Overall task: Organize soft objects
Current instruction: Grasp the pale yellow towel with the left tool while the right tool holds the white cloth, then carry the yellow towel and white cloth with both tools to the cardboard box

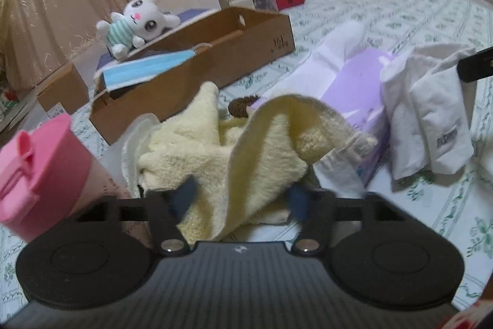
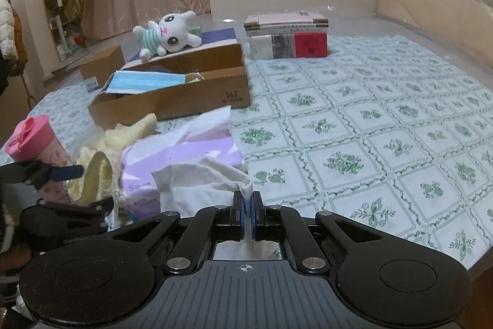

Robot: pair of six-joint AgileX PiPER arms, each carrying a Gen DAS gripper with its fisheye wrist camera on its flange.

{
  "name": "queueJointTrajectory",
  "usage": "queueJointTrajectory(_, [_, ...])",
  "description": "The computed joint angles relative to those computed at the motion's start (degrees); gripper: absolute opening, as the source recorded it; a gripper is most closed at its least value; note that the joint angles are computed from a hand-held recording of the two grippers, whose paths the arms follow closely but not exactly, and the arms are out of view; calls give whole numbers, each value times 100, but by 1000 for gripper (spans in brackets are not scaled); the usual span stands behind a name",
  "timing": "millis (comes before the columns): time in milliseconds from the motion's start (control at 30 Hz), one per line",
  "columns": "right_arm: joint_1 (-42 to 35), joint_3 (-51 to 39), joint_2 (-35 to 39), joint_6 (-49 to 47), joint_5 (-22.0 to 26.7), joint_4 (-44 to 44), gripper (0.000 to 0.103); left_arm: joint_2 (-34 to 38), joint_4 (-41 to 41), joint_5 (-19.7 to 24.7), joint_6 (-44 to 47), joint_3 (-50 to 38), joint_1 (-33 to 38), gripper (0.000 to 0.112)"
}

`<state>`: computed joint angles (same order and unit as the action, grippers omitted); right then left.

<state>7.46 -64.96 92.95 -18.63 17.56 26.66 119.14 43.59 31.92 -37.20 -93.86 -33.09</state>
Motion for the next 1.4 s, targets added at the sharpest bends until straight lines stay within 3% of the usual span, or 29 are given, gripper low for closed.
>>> queueJointTrajectory(33, [-1,14,4,-29,4,39,4,23,-93,43,90,-41,16,23])
queueJointTrajectory(100, [-21,8,34,-136,24,162,4,-60,-324,-7,218,31,67,9])
queueJointTrajectory(233, [-34,38,-7,-331,61,379,4,-608,-583,-216,214,650,41,7])
queueJointTrajectory(433, [13,213,-259,-538,81,643,4,-1971,-1279,-511,299,2105,-147,5])
queueJointTrajectory(700, [193,586,-699,-500,45,687,4,-3802,-2224,-76,644,3527,-488,5])
queueJointTrajectory(833, [250,681,-832,-525,39,746,4,-4367,-2151,323,404,3752,-533,5])
queueJointTrajectory(1033, [287,702,-793,-574,116,830,4,-4040,-1880,263,248,3434,-221,6])
queueJointTrajectory(1300, [216,617,-472,-673,224,1006,4,-2487,-1782,-128,597,2459,45,13])
queueJointTrajectory(1367, [204,606,-392,-659,214,991,4,-2246,-1474,-139,440,2366,28,29])
queueJointTrajectory(1400, [187,585,-339,-654,226,987,4,-2145,-1140,-47,191,2329,-25,43])
